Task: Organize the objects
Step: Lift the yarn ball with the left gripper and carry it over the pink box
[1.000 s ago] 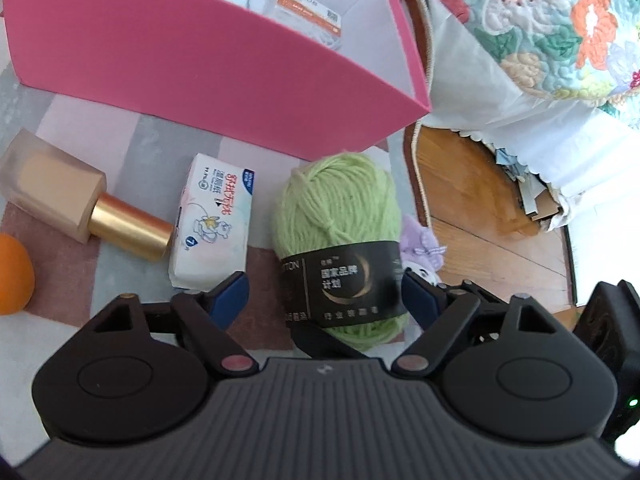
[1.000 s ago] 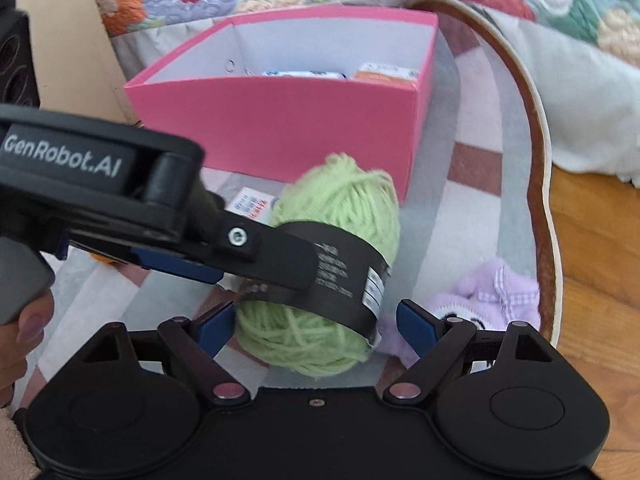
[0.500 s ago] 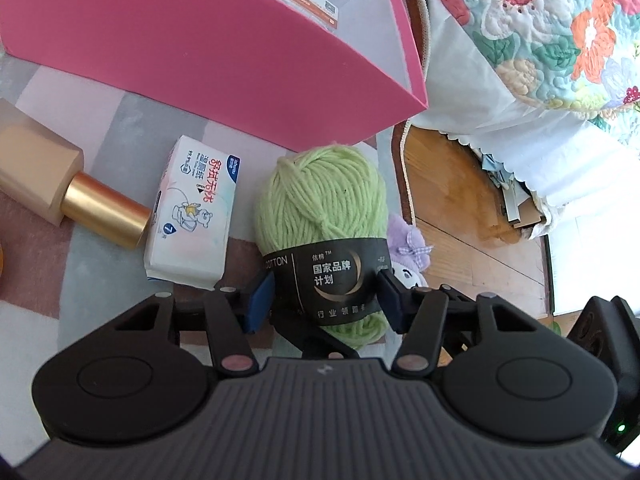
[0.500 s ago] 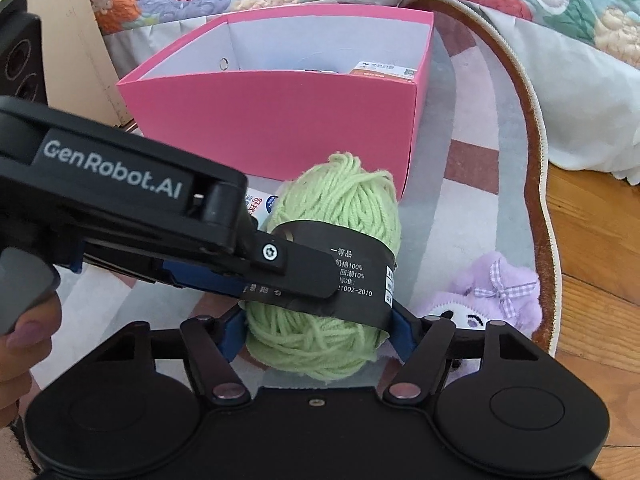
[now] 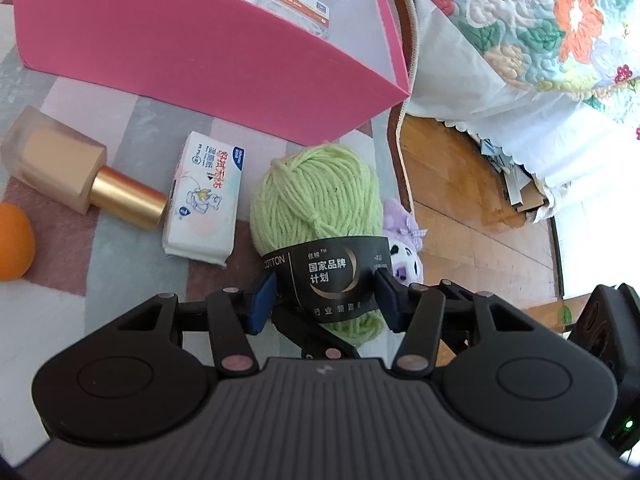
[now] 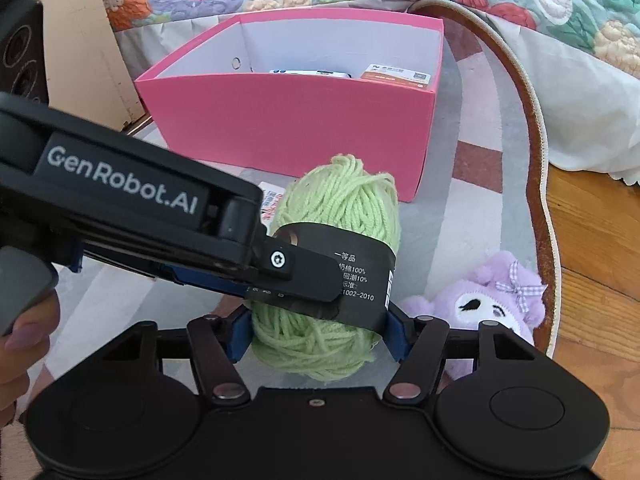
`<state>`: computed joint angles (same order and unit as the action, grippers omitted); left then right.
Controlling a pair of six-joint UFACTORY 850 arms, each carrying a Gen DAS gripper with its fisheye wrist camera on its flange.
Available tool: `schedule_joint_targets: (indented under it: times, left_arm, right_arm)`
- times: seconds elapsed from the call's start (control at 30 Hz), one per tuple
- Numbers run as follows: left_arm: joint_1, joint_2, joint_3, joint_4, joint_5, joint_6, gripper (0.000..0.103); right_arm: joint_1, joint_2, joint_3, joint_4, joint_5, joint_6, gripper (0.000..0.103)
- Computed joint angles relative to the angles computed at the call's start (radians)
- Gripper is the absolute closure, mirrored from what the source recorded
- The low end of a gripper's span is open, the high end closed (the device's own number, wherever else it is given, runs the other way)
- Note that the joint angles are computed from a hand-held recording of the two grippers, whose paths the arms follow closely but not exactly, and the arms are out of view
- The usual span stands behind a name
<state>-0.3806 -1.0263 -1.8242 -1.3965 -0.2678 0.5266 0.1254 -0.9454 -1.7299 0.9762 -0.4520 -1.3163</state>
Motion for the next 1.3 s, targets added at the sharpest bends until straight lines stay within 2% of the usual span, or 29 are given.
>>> schedule_joint_targets:
  times: [0.13, 0.33, 0.5, 0.63, 0.8, 0.93, 1.03, 1.3]
  left_arm:
    - [-0.005, 0.048, 0.067, -0.044, 0.016, 0.034, 0.051]
    - [-0.012, 0.124, 0.158, -0.015, 0.017, 0.001, 0.051]
    - [-0.023, 0.188, 0.223, -0.013, 0.035, -0.022, 0.051]
    - [-0.033, 0.241, 0.258, 0.041, 0.067, -0.071, 0.051]
    - [-0.042, 0.299, 0.286, 0.239, 0.088, -0.269, 0.051]
    - [-0.038, 0.342, 0.311, 0.295, 0.084, -0.312, 0.051]
    - [-0.037, 0.366, 0.314, 0.402, 0.085, -0.399, 0.051]
    - [-0.032, 0.387, 0.251, 0.931, 0.08, -0.83, 0.05]
  right_arm:
    - [0.003, 0.026, 0.025, -0.021, -0.011, 0.032, 0.034]
    - [0.014, 0.066, 0.045, -0.164, -0.054, 0.168, 0.034]
    - [0.023, 0.109, 0.053, -0.288, -0.11, 0.279, 0.034]
    - [0.014, 0.126, 0.038, -0.283, -0.166, 0.288, 0.035]
    - [0.014, 0.178, 0.08, -0.21, -0.171, 0.184, 0.035]
    - [0.013, 0.216, 0.111, -0.154, -0.171, 0.091, 0.035]
    - [0.014, 0.228, 0.108, -0.128, -0.177, 0.041, 0.035]
    - [0.021, 0.231, 0.052, -0.049, -0.184, -0.033, 0.035]
